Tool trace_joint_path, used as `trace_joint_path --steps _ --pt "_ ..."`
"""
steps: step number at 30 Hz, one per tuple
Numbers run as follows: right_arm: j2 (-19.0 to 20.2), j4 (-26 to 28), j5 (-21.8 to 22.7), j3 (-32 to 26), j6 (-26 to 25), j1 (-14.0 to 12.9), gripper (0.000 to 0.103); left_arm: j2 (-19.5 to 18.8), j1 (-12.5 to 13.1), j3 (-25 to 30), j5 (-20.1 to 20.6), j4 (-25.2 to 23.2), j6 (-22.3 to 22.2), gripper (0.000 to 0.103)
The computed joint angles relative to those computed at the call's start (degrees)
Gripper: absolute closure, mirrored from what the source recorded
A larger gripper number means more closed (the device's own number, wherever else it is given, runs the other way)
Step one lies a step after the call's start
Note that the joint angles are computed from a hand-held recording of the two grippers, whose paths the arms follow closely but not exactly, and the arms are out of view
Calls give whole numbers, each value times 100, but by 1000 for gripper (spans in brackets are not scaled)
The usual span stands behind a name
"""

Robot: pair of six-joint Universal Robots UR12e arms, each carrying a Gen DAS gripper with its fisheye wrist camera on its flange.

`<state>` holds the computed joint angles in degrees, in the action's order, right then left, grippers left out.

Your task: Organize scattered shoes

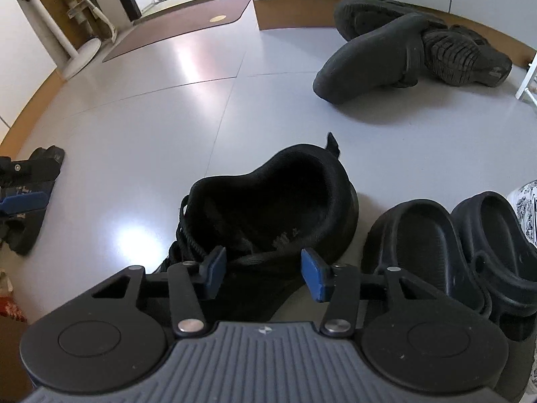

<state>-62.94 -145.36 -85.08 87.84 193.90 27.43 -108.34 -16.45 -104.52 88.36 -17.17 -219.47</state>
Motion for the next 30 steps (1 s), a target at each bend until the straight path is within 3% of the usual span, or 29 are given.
trace_joint_path --steps 4,7,11,12,13,14,15,16,22,27,29,30 --pt "-50 -40 -196 19 -489 46 74 -24 5 24 -111 20 55 25" --pt "-107 -108 -226 87 -801 27 79 -14 15 23 -176 6 79 25" --pt "-157 73 -326 85 -768 5 81 6 29 -8 -186 7 22 25" --pt "-168 134 -367 79 -641 11 76 7 32 -14 -190 9 6 25" --pt "-178 153 -367 85 -480 14 58 6 33 -16 -195 5 1 25" --pt "-188 171 -367 91 -319 16 47 6 35 -19 -209 -8 10 25" --pt "-198 104 -303 128 -192 17 25 7 38 -21 -228 -23 21 25" --pt "-196 -17 -235 176 -145 28 10 6 40 -20 -231 -35 38 25" --pt "32 260 -279 -44 -128 170 7 33 90 -50 -235 -60 -8 25" --pt "290 619 -650 -365 -160 293 3 66 122 -78 -214 -94 -19 25" --pt "347 606 -826 -404 -92 331 4 217 244 -299 -322 -5 83 25" --pt "359 592 -908 -397 -54 345 10 229 259 -318 -341 -2 119 25"
